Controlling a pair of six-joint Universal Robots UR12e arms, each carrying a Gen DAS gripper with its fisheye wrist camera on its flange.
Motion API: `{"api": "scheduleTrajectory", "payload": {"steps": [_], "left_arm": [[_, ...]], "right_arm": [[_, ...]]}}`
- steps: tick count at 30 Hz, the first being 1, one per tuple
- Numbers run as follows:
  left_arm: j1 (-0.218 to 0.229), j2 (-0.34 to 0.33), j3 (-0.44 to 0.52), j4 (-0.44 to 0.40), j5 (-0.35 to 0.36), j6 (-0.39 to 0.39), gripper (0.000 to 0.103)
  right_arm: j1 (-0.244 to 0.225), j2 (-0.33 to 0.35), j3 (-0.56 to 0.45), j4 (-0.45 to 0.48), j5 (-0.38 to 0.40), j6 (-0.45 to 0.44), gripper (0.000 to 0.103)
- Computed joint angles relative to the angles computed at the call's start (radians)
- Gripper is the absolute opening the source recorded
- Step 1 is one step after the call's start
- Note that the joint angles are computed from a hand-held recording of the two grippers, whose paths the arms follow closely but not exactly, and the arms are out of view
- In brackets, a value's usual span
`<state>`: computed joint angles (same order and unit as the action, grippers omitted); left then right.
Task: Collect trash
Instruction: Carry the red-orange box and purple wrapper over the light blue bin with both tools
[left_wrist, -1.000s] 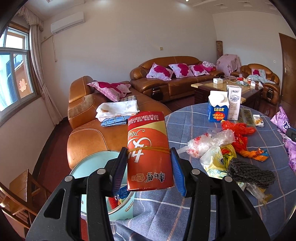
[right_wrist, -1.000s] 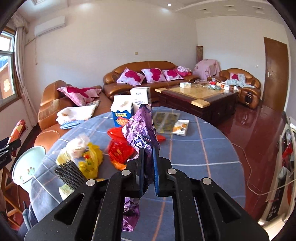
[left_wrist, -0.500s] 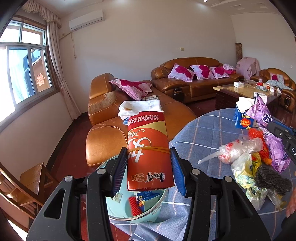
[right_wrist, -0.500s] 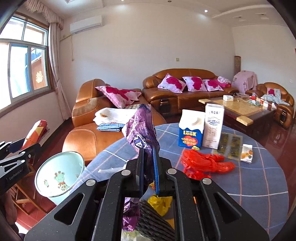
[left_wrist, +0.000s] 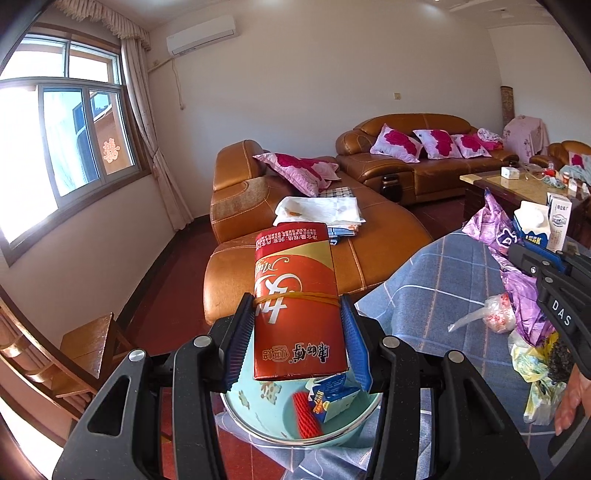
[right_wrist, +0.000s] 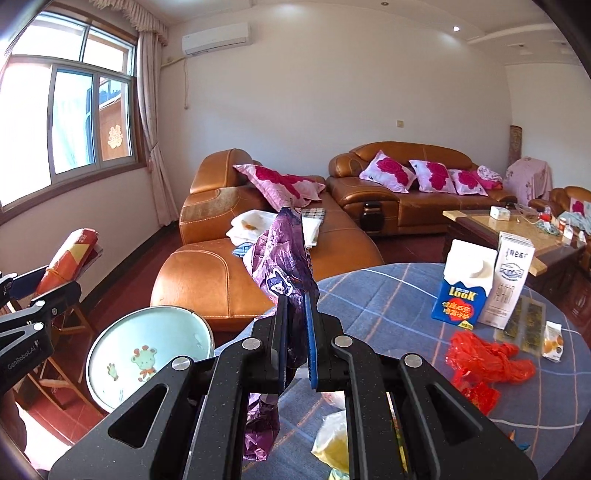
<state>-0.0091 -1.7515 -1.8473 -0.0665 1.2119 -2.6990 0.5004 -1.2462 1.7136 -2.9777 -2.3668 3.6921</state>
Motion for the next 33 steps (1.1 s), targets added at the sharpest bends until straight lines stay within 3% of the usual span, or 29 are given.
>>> {"api": "scheduleTrajectory", "payload": {"steps": [22,33], "left_arm": [[-0.001,-0.041,0.042,0.034,0.129,-0.026,0.046],[-0.004,-0.059,0.061,0.032,0.206,-0.021,0.047]], "right_arm": [[-0.021,0.1,-0.102,-0.044,0.147,-0.173,0.01],[-0.031,0.131,-0.128,-0.023,0.229,-0.238,0.01]]}}
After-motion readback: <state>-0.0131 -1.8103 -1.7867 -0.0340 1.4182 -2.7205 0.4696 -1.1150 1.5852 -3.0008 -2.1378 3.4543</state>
